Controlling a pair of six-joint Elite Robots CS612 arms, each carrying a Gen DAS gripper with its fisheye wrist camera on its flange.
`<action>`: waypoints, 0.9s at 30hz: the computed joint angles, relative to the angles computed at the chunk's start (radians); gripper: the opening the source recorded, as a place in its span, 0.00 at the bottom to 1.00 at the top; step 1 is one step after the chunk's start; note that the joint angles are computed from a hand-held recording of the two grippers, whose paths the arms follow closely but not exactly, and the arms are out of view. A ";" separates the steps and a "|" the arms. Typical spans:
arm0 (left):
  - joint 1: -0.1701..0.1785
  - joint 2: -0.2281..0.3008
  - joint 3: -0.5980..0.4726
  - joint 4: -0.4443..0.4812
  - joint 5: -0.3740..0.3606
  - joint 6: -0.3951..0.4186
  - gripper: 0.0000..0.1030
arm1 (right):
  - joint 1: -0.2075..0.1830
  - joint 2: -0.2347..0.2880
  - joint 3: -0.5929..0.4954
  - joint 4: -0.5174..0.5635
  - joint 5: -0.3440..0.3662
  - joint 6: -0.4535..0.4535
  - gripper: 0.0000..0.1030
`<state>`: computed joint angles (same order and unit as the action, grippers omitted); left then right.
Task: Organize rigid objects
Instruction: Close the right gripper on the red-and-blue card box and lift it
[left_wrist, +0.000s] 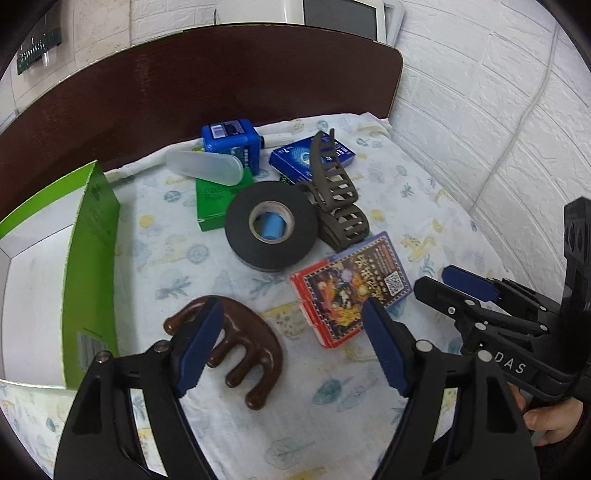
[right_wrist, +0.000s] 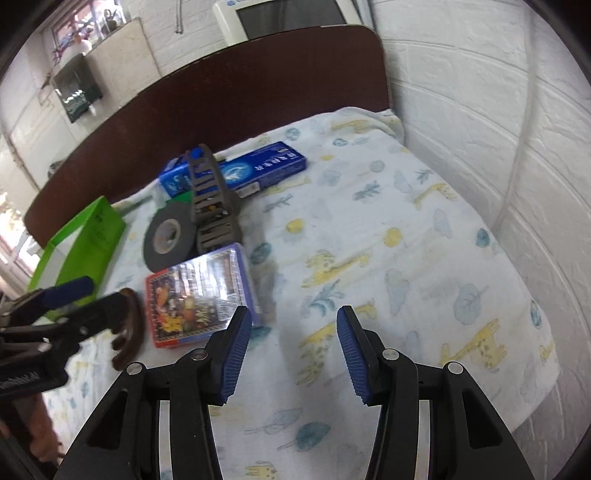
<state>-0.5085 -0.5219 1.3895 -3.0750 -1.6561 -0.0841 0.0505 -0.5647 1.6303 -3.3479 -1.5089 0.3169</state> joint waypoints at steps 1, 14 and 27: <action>-0.001 0.000 0.000 0.001 -0.009 0.000 0.64 | -0.004 0.000 -0.002 -0.006 0.036 -0.014 0.49; 0.010 0.036 -0.074 0.139 -0.140 -0.088 0.34 | -0.037 0.027 -0.061 0.051 0.231 -0.159 0.32; -0.007 0.040 -0.080 0.129 -0.101 -0.087 0.36 | -0.040 0.040 -0.078 0.074 0.278 -0.159 0.31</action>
